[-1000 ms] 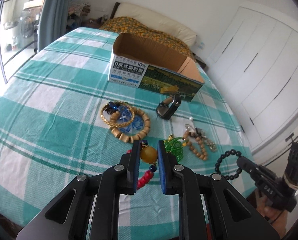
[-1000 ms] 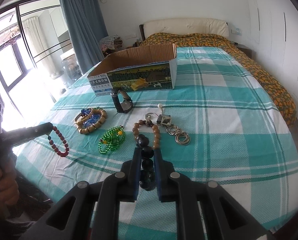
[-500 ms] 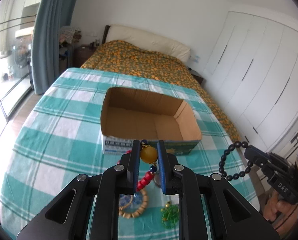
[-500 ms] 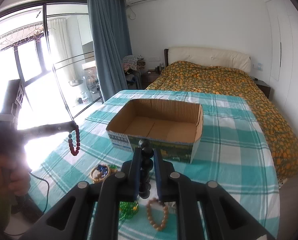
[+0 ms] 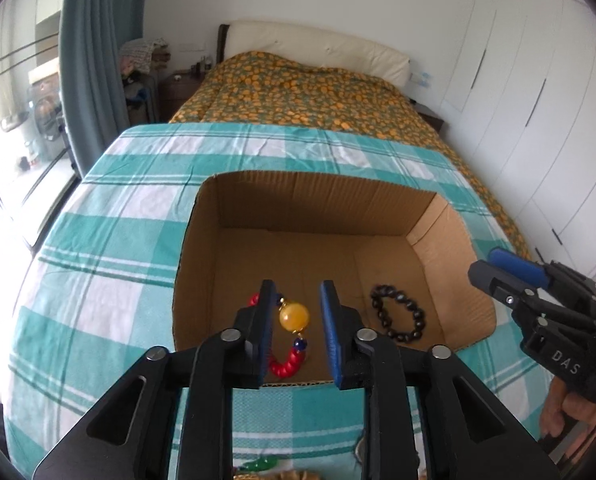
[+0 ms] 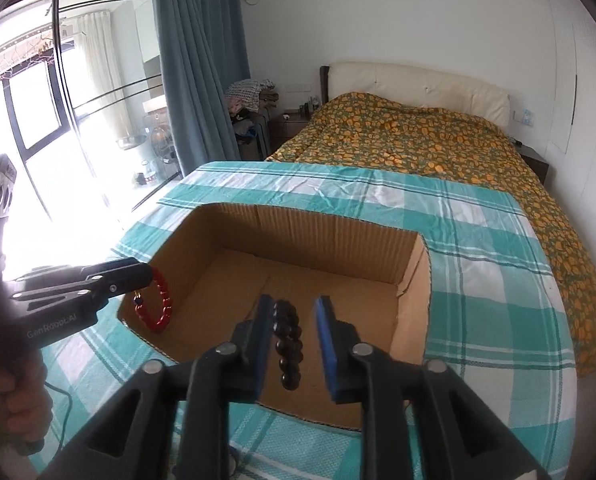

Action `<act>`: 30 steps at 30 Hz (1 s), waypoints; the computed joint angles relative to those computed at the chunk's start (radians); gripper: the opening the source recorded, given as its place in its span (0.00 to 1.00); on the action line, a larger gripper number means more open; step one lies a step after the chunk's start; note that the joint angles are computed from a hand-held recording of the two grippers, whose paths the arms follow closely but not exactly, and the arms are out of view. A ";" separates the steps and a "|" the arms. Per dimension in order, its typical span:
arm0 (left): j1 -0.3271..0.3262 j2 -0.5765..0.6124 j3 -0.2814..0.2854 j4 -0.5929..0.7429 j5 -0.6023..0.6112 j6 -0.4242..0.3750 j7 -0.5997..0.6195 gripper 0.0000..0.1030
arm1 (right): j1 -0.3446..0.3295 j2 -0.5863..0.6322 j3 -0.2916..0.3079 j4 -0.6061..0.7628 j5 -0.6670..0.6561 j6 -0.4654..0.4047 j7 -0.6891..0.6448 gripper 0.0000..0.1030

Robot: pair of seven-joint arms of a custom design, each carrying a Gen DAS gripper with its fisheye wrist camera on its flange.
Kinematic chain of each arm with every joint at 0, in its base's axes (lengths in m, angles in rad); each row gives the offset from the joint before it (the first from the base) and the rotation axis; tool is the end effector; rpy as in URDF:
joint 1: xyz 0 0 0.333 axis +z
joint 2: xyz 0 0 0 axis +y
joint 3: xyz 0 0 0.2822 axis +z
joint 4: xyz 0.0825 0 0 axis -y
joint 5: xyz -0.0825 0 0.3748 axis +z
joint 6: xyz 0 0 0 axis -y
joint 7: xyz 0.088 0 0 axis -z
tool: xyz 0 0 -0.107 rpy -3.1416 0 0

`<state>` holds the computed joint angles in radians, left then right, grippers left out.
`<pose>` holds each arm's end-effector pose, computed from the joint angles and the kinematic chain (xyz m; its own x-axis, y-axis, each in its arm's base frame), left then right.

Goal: Organize jewelry
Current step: 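Carry both bracelets over the cardboard box and open both tools to drop them, then withdraw both open tools from the box back over the table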

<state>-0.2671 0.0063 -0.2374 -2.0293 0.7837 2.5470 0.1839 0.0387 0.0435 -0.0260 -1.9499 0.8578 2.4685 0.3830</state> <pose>0.5066 -0.2900 0.4669 0.2663 -0.9514 0.1546 -0.6799 -0.2991 -0.6696 0.5972 0.0062 0.4773 0.6160 -0.7853 -0.0614 -0.5736 -0.3938 -0.7182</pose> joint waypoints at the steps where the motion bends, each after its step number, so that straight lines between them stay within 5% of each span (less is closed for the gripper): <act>1: -0.001 -0.012 -0.001 -0.017 0.013 -0.004 -0.021 0.56 | -0.005 -0.012 -0.004 -0.012 0.016 0.002 -0.005 0.53; 2: -0.005 -0.030 -0.007 -0.031 0.046 -0.018 -0.060 0.70 | -0.010 -0.025 -0.010 -0.024 0.026 0.001 -0.009 0.53; 4: -0.006 -0.083 -0.023 -0.081 0.099 -0.045 -0.120 0.81 | -0.017 -0.064 -0.023 -0.062 0.039 0.011 -0.024 0.53; 17: -0.062 -0.497 -0.210 -0.482 -0.096 -0.112 -0.117 0.95 | -0.048 -0.473 -0.207 -0.509 -0.004 0.068 -0.173 0.56; 24: -0.125 -0.474 -0.327 -0.533 -0.174 -0.136 -0.233 0.95 | -0.099 -0.667 -0.287 -0.759 -0.133 0.106 -0.185 0.56; 30: -0.153 -0.354 -0.347 -0.506 -0.114 -0.117 -0.348 0.95 | -0.119 -0.705 -0.331 -0.874 -0.236 0.146 -0.173 0.56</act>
<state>-0.4203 -0.3476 -0.5840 -2.5353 0.6699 2.4303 -0.1642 -0.0800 -0.6614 -0.3568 -2.8234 0.6221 2.6141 0.2100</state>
